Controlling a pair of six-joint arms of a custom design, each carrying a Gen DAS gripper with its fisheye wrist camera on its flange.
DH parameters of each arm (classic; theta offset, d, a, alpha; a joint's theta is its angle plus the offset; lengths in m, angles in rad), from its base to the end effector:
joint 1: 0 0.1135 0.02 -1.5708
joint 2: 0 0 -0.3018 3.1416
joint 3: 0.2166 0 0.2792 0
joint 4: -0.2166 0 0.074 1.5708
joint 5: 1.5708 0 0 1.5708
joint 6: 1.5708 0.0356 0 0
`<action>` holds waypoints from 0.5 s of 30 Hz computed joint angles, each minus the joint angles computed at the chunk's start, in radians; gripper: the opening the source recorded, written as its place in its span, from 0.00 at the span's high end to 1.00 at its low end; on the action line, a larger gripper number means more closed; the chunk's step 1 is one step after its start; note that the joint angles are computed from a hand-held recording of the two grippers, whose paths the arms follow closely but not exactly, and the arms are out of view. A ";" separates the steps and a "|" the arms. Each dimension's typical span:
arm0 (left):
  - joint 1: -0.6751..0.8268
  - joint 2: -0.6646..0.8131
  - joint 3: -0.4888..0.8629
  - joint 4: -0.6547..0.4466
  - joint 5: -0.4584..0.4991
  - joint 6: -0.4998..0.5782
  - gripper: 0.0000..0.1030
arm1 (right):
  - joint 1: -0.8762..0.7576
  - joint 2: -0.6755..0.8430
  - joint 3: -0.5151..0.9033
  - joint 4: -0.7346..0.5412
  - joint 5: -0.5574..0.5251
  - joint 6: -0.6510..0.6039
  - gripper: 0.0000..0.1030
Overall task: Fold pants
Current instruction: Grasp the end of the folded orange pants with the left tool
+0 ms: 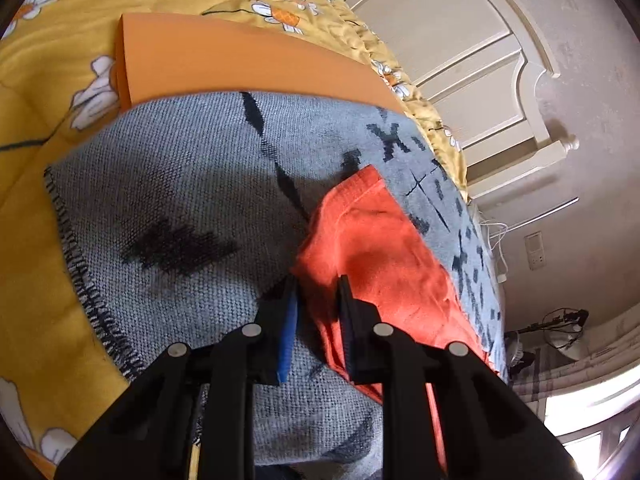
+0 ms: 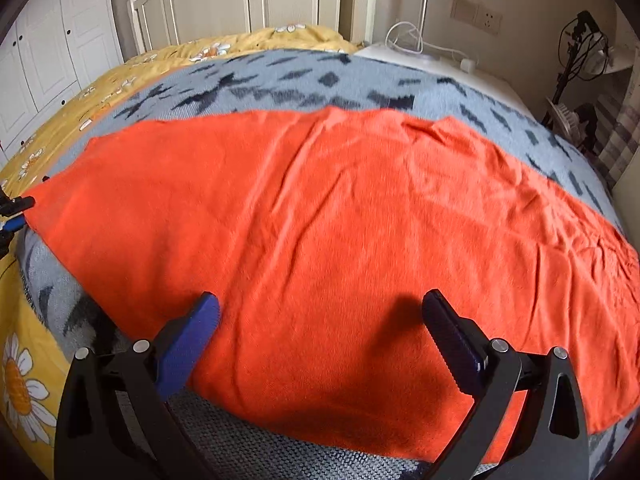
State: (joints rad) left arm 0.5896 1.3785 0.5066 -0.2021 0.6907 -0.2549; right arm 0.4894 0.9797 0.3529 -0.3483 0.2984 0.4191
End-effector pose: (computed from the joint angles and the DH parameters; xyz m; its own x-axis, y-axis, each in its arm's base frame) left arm 0.2055 0.1102 0.1504 -0.6627 -0.6771 -0.3200 -0.3547 0.6601 -0.6621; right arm 0.1536 0.0700 0.1633 -0.7910 0.0194 -0.6116 0.0199 0.9998 0.0060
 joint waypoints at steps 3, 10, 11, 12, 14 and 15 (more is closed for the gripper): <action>0.029 0.008 -0.006 -0.009 0.029 0.012 0.81 | -0.004 -0.001 -0.005 0.009 -0.006 -0.005 0.05; 0.132 0.073 -0.003 -0.028 0.138 -0.001 0.66 | 0.005 -0.035 -0.036 0.031 -0.001 -0.011 0.05; 0.144 0.081 -0.002 -0.032 0.147 -0.002 0.66 | 0.007 -0.038 -0.038 0.033 0.000 -0.012 0.05; 0.151 0.090 -0.002 -0.034 0.153 0.001 0.65 | 0.007 -0.039 -0.039 0.034 0.000 -0.012 0.05; 0.156 0.106 -0.003 -0.036 0.157 -0.006 0.65 | 0.005 -0.040 -0.041 0.039 -0.002 -0.014 0.05; 0.161 0.115 -0.005 -0.033 0.165 -0.014 0.65 | 0.005 -0.040 -0.042 0.041 -0.001 -0.014 0.05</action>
